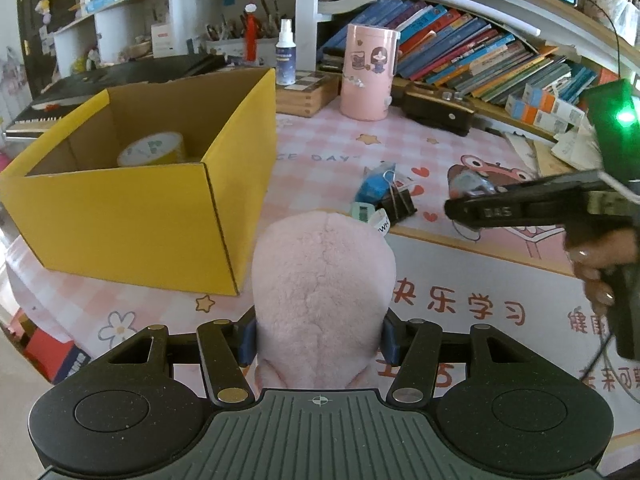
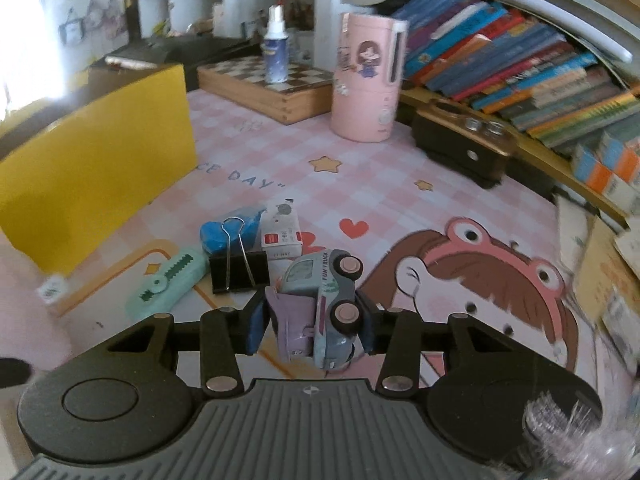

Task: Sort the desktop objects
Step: 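Lift the pig with the left tool while the right tool grasps the grey toy car, then carry the pig and toy car with both tools over the yellow box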

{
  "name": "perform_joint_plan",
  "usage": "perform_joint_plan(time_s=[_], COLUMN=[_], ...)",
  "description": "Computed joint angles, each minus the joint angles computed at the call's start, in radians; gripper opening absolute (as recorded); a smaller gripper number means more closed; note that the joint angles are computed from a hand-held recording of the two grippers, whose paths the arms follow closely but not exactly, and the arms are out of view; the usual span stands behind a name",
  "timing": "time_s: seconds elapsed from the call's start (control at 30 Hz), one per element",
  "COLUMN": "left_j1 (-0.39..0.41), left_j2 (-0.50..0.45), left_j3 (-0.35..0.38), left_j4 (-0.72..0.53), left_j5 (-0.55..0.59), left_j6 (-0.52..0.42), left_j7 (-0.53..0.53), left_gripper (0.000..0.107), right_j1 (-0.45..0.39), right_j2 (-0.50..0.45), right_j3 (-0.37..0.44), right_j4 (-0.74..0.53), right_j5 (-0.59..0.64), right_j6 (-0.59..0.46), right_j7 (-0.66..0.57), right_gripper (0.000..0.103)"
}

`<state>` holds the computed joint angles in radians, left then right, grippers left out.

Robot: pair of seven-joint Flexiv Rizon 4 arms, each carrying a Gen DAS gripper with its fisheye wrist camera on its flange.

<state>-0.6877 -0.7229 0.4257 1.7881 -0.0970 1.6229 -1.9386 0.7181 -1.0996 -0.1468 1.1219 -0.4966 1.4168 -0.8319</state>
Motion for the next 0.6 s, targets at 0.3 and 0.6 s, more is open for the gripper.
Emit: perform_joint_plan(time_s=[0.3, 0.6], left_j1=[0.098, 0.267], left_j2=[0.028, 0.067], left_j3=[-0.128, -0.334], left_j4=[0.046, 0.129], left_j5=[-0.023, -0.038], left_j6=[0.101, 0.224], left_j7=[0.073, 0.21], left_gripper=[0.055, 0.055], right_j1=[0.18, 0.354], right_j2=[0.155, 0.237], right_j3=[-0.224, -0.376], right_j4=[0.291, 0.456], right_j5=[0.037, 0.058], right_j6=[0.13, 0.153], right_j7=[0.259, 0.39], right_gripper=[0.042, 0.042])
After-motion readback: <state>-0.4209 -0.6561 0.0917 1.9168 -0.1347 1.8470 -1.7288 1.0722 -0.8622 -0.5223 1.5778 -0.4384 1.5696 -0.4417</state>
